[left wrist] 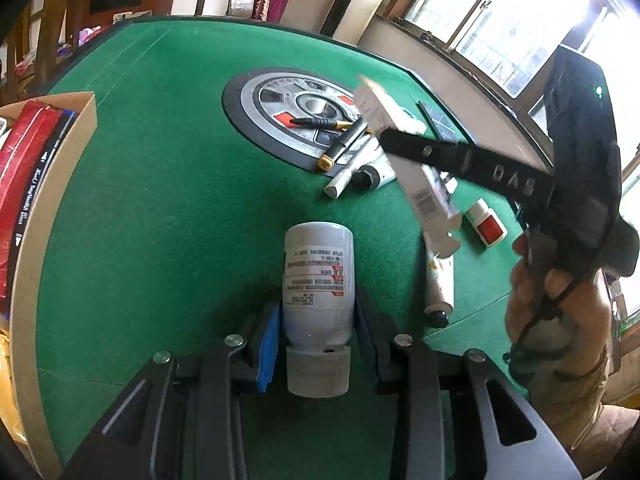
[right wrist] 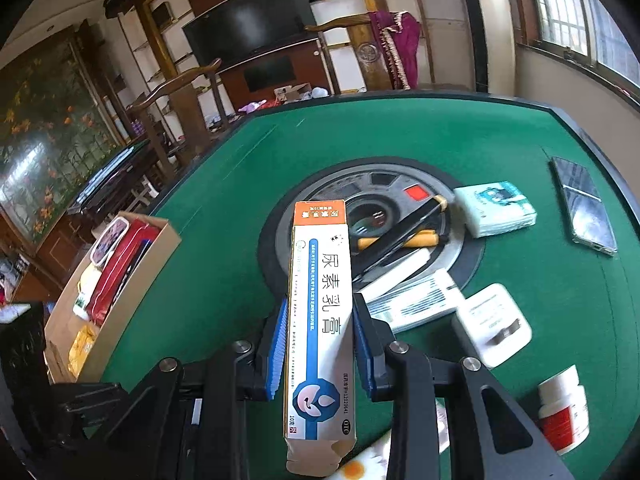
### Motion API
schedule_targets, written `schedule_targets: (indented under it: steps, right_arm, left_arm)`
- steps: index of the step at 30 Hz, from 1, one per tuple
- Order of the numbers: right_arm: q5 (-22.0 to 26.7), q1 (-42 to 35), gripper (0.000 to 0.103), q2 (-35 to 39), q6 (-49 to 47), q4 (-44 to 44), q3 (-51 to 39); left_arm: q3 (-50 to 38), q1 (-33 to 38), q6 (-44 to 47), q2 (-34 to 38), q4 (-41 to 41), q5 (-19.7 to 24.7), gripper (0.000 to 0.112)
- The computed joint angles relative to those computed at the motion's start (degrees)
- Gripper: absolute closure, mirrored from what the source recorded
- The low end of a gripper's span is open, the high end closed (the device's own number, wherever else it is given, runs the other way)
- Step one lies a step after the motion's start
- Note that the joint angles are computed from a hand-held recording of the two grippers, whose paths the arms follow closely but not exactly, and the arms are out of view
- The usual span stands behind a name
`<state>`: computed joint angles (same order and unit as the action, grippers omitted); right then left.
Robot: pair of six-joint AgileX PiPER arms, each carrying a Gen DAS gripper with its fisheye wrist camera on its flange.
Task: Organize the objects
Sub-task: 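Grasp white-and-blue ointment box with right gripper while left gripper lifts white bottle, then carry the white bottle and ointment box toward the cardboard box with both grippers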
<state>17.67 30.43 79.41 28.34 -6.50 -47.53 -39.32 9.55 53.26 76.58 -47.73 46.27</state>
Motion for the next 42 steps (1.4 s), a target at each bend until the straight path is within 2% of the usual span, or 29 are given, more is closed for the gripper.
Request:
schedule_targets:
  steps: [6,15,28,37,42]
  right_arm:
    - [-0.6,4.04,0.071,0.63,8.6,-6.84,0.65]
    - [-1.37,5.92,0.071,1.02,8.37,-6.86,0.87]
    - [-1.3,9.57,0.071,1.9,13.15,-10.84,0.46]
    - [-2.01,12.52,0.071,2.8,17.26,-12.3,-0.06]
    - [-2.12,14.81,0.071,3.99,21.11,-14.95,-0.91]
  left_arm:
    - [0.07,2.9,1.62,-1.4,-0.85,2.33,0.079]
    - [-0.28,8.04,2.22,-3.81,-0.38,5.43,0.079]
    - [-0.18,16.31,4.54,-7.52,0.32,10.88,0.079]
    - [-1.68,26.15,9.28,-7.9,-0.32,16.63,0.079]
    - [-3.74,36.6,13.49,-5.63,-0.57,22.02,0.079]
